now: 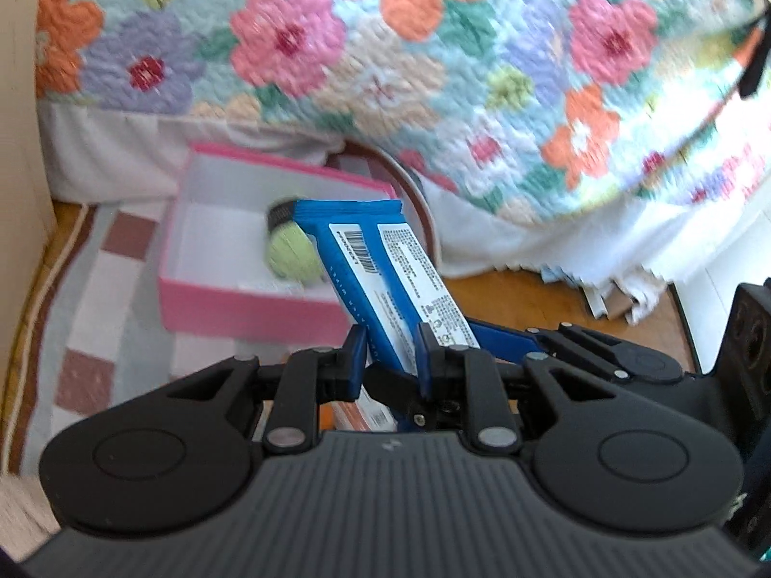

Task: Organize objects
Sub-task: 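Lift the blue pack with the left tool and carry it over the box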

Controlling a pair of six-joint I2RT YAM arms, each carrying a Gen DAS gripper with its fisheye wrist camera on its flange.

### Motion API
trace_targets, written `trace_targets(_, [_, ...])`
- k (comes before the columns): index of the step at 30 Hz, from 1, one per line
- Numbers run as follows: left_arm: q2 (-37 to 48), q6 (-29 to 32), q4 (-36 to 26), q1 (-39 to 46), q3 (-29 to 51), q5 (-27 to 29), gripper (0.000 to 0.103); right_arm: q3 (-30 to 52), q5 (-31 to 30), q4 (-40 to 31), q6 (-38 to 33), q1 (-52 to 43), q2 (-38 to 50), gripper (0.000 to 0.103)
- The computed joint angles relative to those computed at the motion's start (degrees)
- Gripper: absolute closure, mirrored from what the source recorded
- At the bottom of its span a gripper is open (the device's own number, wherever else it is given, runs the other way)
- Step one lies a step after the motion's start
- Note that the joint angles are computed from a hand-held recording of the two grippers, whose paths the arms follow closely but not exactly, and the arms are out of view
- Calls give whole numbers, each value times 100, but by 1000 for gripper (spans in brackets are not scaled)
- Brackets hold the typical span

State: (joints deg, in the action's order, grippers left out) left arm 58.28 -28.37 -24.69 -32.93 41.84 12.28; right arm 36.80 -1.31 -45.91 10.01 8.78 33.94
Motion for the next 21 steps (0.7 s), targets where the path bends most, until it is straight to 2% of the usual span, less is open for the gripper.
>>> trace_targets(3, [467, 265, 143, 525, 265, 262, 84, 115, -79, 667, -154, -64, 681, 30])
trace_targets(9, [2154, 523, 583, 1237, 1064, 639, 84, 373, -502, 2170, -490, -472, 2503, 30])
trace_targets(13, [3485, 679, 764, 1326, 1722, 468, 84, 425, -743, 3238, -633, -714, 3810, 30])
trace_targets(18, [4666, 1171, 817, 1045, 2391, -381, 84, 457, -1056, 4565, -585, -938, 5351, 30])
trace_targets(21, [5289, 1282, 690, 1131, 2869, -298, 84, 594, -1261, 5021, -362, -1088, 6067, 30])
